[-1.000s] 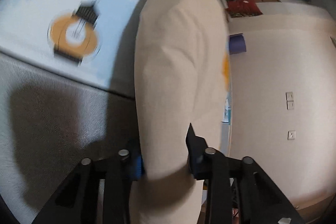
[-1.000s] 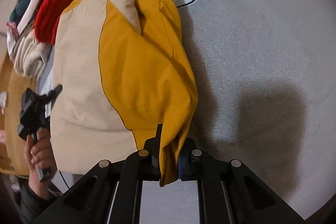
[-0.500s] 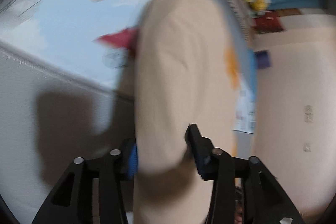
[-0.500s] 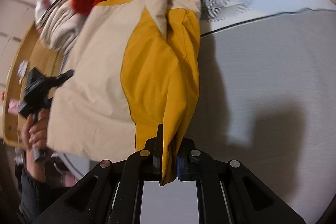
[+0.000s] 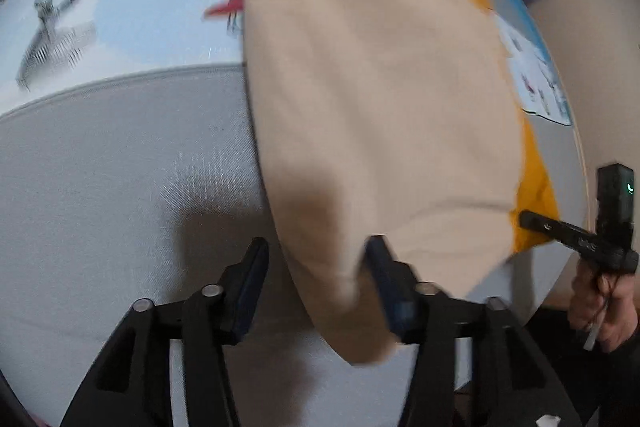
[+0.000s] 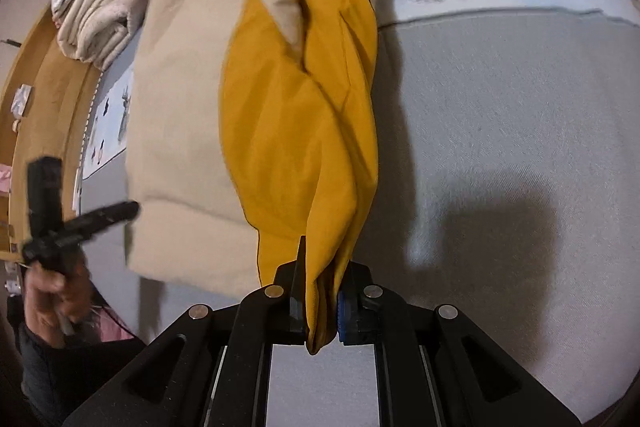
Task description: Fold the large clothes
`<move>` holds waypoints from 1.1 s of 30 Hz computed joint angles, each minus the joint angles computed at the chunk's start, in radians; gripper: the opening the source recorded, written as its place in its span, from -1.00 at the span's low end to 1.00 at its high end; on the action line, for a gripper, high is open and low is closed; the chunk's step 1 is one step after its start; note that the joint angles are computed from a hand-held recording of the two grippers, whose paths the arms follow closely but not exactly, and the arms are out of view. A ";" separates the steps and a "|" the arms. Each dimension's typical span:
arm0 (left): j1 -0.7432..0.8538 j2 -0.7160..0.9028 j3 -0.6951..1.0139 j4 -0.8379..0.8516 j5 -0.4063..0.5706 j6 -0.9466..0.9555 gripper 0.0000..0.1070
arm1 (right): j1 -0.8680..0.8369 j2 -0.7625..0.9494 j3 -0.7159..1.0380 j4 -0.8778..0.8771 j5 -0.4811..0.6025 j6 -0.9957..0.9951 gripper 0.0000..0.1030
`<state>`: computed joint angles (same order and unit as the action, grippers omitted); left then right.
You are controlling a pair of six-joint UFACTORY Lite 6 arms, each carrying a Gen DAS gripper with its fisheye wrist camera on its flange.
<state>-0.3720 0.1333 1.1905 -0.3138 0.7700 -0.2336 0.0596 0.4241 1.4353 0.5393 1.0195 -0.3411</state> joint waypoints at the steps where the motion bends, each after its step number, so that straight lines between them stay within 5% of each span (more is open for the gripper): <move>1: -0.029 -0.040 -0.017 0.044 -0.002 -0.016 -0.33 | 0.016 0.014 0.024 -0.001 -0.007 0.022 -0.80; 2: -0.058 -0.079 -0.051 0.061 -0.019 -0.004 -0.32 | 0.016 0.010 0.030 0.004 -0.009 0.031 -0.76; 4: -0.091 -0.082 -0.134 0.120 -0.025 -0.068 -0.01 | 0.011 0.005 0.027 -0.007 -0.015 0.032 -0.70; 8: -0.206 -0.194 -0.199 0.378 -0.029 -0.476 0.00 | 0.035 -0.003 0.010 -0.192 -0.030 0.147 -0.52; 11: -0.388 -0.317 -0.197 0.649 0.088 -0.790 0.17 | 0.088 -0.060 -0.055 -0.504 -0.060 0.382 -0.52; 12: -0.458 -0.350 -0.190 0.715 0.134 -0.894 0.40 | 0.086 -0.103 -0.082 -0.565 -0.067 0.439 -0.52; 13: -0.525 -0.406 -0.212 0.778 0.186 -0.999 0.62 | 0.083 -0.149 -0.103 -0.585 -0.086 0.481 -0.52; 18: -0.922 -0.395 -0.086 1.042 0.512 -1.444 0.82 | 0.114 -0.622 -0.287 -0.537 -0.260 0.462 -0.41; 19: -0.998 -0.374 -0.054 1.062 0.574 -1.507 0.83 | 0.160 -0.727 -0.321 -0.571 -0.269 0.492 -0.17; 20: -1.036 -0.354 -0.008 1.073 0.622 -1.530 0.83 | 0.217 -0.825 -0.366 -0.632 -0.286 0.555 0.29; 21: -1.087 -0.327 0.031 1.087 0.668 -1.569 0.83 | 0.306 -0.929 -0.408 -0.735 -0.275 0.660 0.49; 23: -1.178 -0.278 0.090 1.113 0.757 -1.645 0.84 | 0.488 -1.082 -0.455 -0.922 -0.192 0.869 0.78; 28: -1.314 -0.166 0.204 1.103 0.872 -1.766 0.87 | 1.011 -1.166 -0.430 -1.184 0.124 1.287 0.79; 33: -1.376 -0.105 0.256 1.071 0.886 -1.837 0.90 | 1.471 -1.171 -0.457 -1.364 0.431 1.608 0.79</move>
<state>-1.7479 0.0284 1.4461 0.7567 1.6562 -2.0703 1.5309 -0.7474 0.9786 -0.8244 1.4509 1.2666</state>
